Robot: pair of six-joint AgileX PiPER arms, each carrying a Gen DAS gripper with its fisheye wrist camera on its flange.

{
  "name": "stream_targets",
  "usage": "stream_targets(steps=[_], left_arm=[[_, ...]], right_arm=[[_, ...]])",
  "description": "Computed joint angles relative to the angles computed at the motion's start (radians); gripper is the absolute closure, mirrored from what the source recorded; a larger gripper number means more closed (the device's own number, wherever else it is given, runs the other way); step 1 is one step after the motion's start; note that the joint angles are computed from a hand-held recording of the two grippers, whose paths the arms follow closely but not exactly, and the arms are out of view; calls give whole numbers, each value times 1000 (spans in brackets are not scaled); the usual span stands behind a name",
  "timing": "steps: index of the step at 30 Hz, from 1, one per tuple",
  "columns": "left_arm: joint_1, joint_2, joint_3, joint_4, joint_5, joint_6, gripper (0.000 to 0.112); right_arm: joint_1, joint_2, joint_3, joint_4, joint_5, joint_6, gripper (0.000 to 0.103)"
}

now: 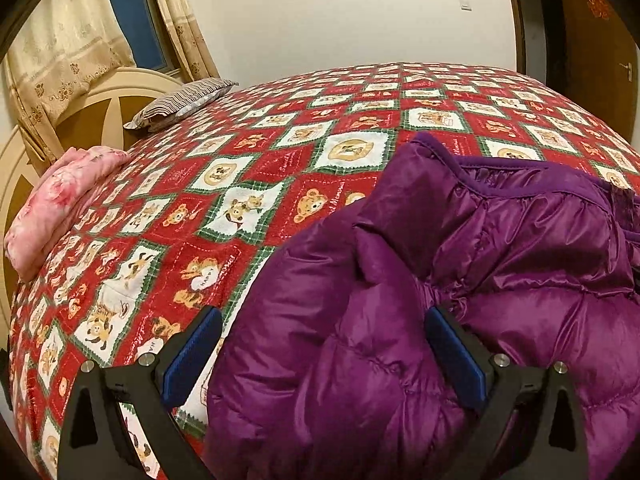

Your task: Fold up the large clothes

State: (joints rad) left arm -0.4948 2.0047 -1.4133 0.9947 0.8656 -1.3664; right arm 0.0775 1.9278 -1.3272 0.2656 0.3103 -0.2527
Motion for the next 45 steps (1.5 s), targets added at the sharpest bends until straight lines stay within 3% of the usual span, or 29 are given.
stream_targets(steps=[30, 34, 36, 39, 41, 44, 45], left_arm=[[1, 4, -11, -17, 10, 24, 10], [34, -109, 62, -131, -15, 73, 10], [30, -222, 195, -98, -59, -21, 11], [32, -371, 401, -72, -115, -117, 11], [29, -416, 493, -58, -148, -182, 11], [36, -429, 560, -61, -238, -232, 11], [23, -423, 559, -51, -234, -251, 11]], right_arm=[[30, 31, -44, -237, 26, 200, 38], [26, 21, -58, -213, 74, 152, 38], [12, -50, 4, -164, 80, 79, 38], [-12, -241, 229, -48, -10, -54, 31], [-20, -334, 365, -29, -75, -91, 29], [-26, -360, 468, 85, -132, -211, 28], [-19, -361, 493, 80, -171, -212, 28]])
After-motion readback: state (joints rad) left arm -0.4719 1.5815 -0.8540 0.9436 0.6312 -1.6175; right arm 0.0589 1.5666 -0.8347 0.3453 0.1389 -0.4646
